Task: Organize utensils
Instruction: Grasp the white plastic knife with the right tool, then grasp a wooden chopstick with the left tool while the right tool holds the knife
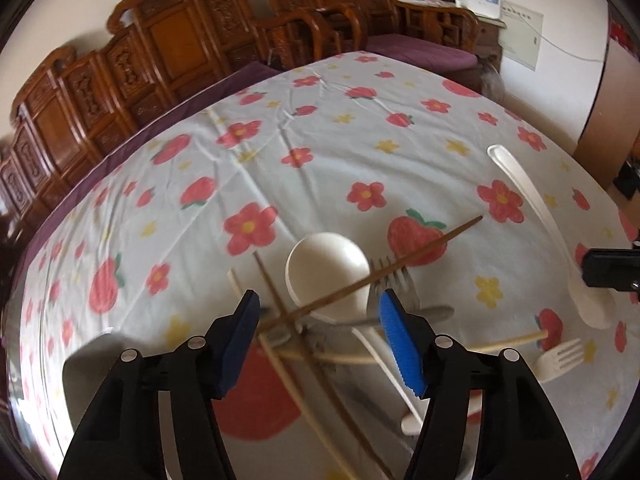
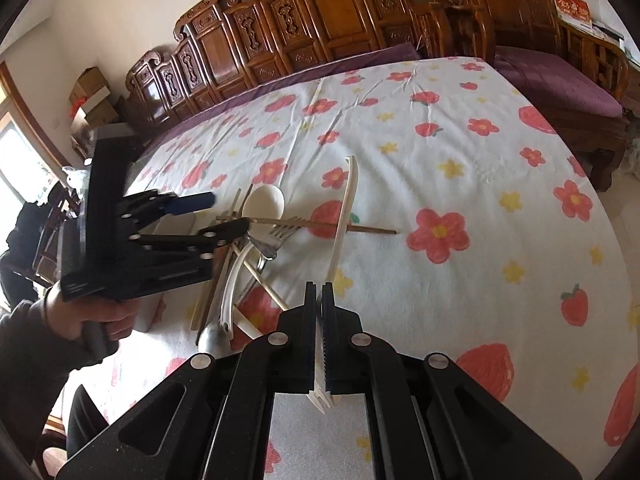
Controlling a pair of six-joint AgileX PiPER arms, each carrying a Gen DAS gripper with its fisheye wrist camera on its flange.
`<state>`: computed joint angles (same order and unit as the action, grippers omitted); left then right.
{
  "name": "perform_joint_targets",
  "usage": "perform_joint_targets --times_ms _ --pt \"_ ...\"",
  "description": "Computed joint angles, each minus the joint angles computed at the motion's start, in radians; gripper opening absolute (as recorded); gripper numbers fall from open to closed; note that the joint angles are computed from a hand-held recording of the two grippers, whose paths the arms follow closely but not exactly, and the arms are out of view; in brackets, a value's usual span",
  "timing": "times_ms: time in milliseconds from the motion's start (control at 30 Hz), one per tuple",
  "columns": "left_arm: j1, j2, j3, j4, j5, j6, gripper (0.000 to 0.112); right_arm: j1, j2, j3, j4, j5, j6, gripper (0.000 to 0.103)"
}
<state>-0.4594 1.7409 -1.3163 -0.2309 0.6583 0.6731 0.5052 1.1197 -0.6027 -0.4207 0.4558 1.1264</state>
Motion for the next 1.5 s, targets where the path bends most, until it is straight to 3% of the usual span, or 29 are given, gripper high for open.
perform_joint_targets --times_ms 233,367,833,967,1067,1500 --pt "-0.039 0.099 -0.093 0.031 0.048 0.020 0.049 -0.011 -0.005 -0.003 0.025 0.002 -0.027 0.004" --pt "-0.003 0.158 -0.199 -0.041 0.183 0.034 0.041 -0.025 -0.006 0.002 0.049 -0.004 -0.051 0.004" --pt "0.012 0.167 -0.243 -0.048 0.313 0.041 0.027 -0.021 -0.002 -0.007 0.046 0.006 -0.056 0.004" --pt "0.016 0.181 -0.269 -0.071 0.356 0.042 0.012 -0.018 -0.003 -0.008 0.047 0.008 -0.054 0.004" --pt "0.005 0.179 -0.271 -0.060 0.365 0.028 0.005 -0.020 -0.002 -0.011 0.054 0.012 -0.064 0.004" --pt "0.030 0.023 -0.116 -0.089 0.265 -0.024 0.004 0.036 0.003 -0.042 -0.018 0.039 0.004 0.004"
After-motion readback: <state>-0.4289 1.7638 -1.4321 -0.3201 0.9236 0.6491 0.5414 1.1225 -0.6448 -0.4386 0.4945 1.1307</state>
